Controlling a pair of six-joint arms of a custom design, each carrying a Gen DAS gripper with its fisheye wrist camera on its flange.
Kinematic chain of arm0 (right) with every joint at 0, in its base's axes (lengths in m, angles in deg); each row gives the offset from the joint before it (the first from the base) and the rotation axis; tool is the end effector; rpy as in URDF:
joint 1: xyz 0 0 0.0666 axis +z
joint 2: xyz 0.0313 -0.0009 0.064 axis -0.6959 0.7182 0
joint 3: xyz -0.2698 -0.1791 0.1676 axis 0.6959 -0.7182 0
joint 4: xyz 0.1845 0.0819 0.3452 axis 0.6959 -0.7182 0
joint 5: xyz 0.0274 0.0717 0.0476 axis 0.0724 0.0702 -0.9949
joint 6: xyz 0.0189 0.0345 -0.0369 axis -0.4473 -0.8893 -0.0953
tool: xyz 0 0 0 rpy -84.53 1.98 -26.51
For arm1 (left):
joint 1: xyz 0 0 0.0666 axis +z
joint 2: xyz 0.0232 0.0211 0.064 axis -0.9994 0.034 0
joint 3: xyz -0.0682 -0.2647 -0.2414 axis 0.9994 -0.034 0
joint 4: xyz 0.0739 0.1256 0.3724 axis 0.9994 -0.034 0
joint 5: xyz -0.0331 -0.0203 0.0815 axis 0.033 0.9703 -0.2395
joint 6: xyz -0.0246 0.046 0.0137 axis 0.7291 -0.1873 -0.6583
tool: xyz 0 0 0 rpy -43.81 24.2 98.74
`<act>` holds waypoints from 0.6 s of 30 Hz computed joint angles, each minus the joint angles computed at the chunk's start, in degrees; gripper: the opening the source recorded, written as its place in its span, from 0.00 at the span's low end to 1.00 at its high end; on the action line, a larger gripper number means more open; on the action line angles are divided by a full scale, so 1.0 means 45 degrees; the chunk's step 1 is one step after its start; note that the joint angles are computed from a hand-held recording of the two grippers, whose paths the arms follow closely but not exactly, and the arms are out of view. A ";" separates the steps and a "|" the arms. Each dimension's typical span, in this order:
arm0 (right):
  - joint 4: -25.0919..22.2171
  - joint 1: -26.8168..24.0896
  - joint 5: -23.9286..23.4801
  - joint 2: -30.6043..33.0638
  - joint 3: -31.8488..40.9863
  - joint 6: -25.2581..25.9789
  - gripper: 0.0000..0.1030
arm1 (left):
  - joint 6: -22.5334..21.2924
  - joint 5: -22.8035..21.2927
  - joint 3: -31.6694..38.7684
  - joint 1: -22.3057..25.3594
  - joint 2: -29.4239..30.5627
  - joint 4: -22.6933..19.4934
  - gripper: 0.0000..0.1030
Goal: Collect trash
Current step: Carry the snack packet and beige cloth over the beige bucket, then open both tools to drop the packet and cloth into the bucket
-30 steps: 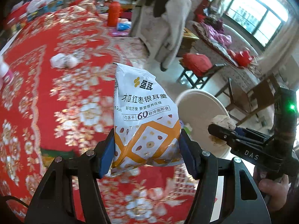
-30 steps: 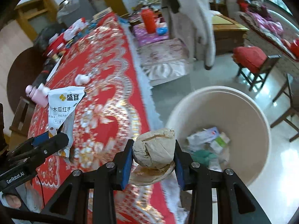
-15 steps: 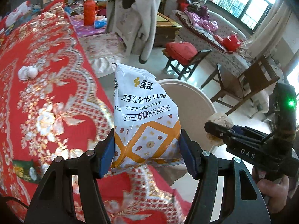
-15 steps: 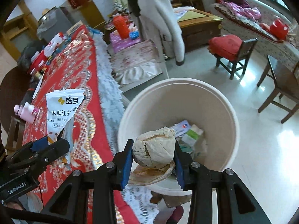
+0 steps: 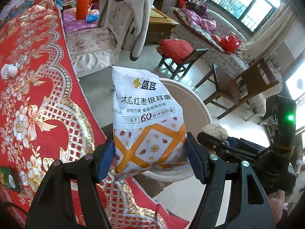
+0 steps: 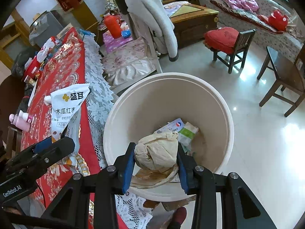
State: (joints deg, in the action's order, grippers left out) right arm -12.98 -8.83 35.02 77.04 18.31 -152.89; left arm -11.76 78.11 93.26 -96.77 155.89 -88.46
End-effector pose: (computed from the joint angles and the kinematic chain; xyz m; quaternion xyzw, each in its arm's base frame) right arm 0.4560 0.3099 0.3968 0.2908 0.9244 0.0755 0.2352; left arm 0.5738 -0.1069 0.4164 0.3200 0.9013 -0.2410 0.1649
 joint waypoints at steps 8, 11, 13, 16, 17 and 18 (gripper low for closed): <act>0.0052 -0.0074 -0.0104 -0.0132 -0.0281 -0.0096 0.37 | 0.0114 0.0415 0.0296 -0.0053 0.0327 -0.0352 0.73; 0.0015 -0.0104 -0.0125 -0.0120 -0.0279 -0.0176 0.40 | 0.0125 0.0491 0.0368 -0.0049 0.0426 -0.0519 0.73; -0.0002 -0.0122 -0.0108 -0.0153 -0.0326 -0.0232 0.44 | 0.0170 0.0567 0.0384 -0.0023 0.0462 -0.0497 0.74; 0.0116 -0.0135 -0.0085 -0.0244 -0.0453 -0.0319 0.45 | 0.0123 0.0781 0.0496 -0.0008 0.0544 -0.0659 0.74; 0.0113 -0.0143 -0.0077 -0.0258 -0.0474 -0.0318 0.46 | 0.0028 0.0914 0.0585 0.0002 0.0612 -0.0767 0.75; 0.0083 -0.0145 -0.0069 -0.0260 -0.0477 -0.0330 0.47 | -0.0077 0.1038 0.0621 -0.0015 0.0629 -0.0842 0.75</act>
